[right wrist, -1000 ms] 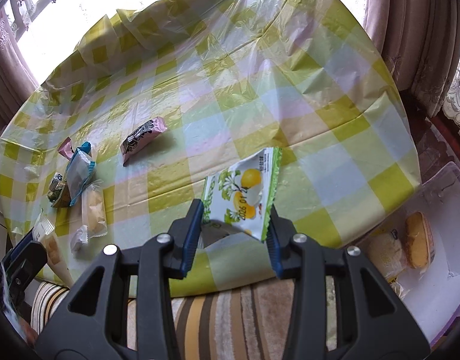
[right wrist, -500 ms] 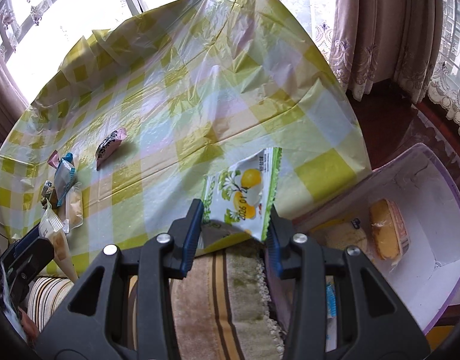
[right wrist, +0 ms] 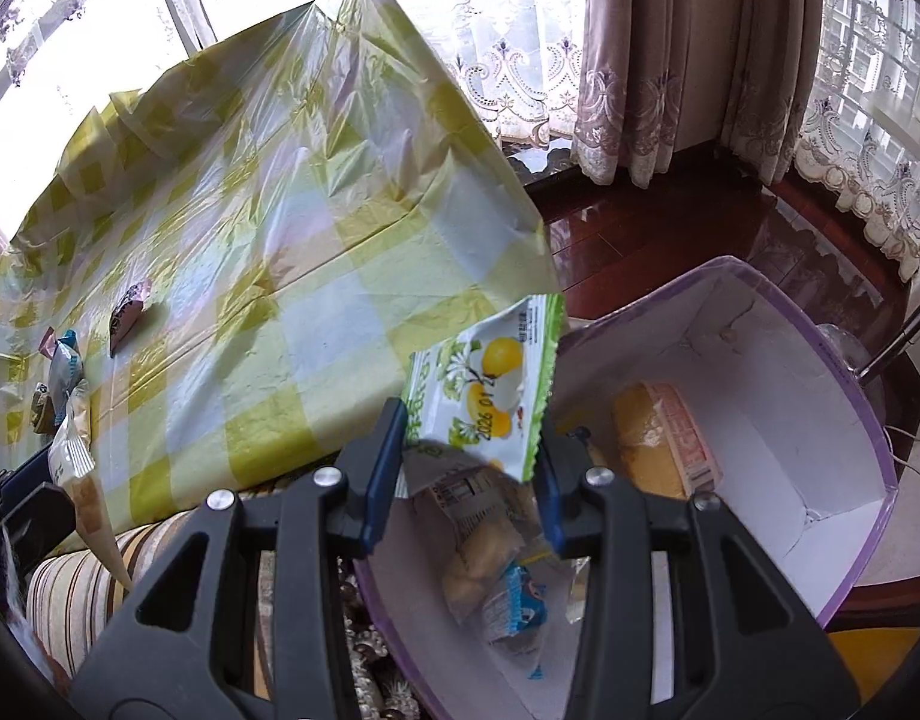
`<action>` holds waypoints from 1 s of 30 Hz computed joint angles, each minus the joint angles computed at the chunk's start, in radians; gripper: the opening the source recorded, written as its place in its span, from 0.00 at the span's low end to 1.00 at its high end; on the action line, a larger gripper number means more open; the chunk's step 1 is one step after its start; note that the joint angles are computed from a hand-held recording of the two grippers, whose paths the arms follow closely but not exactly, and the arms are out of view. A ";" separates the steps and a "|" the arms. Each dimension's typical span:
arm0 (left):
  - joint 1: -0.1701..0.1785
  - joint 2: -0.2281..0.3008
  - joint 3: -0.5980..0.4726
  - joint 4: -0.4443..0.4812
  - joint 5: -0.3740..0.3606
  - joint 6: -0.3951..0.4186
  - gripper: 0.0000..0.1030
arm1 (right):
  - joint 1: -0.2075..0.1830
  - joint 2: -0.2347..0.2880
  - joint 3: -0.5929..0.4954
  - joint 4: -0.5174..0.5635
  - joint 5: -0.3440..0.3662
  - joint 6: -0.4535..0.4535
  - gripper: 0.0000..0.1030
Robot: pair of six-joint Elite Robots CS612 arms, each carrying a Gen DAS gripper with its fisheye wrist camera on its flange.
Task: Organize snacks
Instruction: 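Carry the biscuit pack and lemon-print bag over the white box with both tools, then open both tools to drop the two packs into the box, then move both open tools back over the snack pile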
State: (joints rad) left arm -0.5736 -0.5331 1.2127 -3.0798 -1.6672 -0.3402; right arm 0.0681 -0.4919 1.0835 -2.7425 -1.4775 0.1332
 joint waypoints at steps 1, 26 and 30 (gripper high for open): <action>0.000 0.005 -0.011 0.008 -0.016 0.007 0.44 | -0.002 0.000 0.002 -0.005 -0.014 0.001 0.42; -0.005 0.054 -0.102 0.045 -0.184 0.004 0.66 | -0.027 -0.003 0.014 -0.006 -0.084 0.082 0.51; -0.004 0.049 -0.092 0.033 -0.171 -0.005 0.66 | -0.023 -0.004 0.014 -0.011 -0.092 0.074 0.54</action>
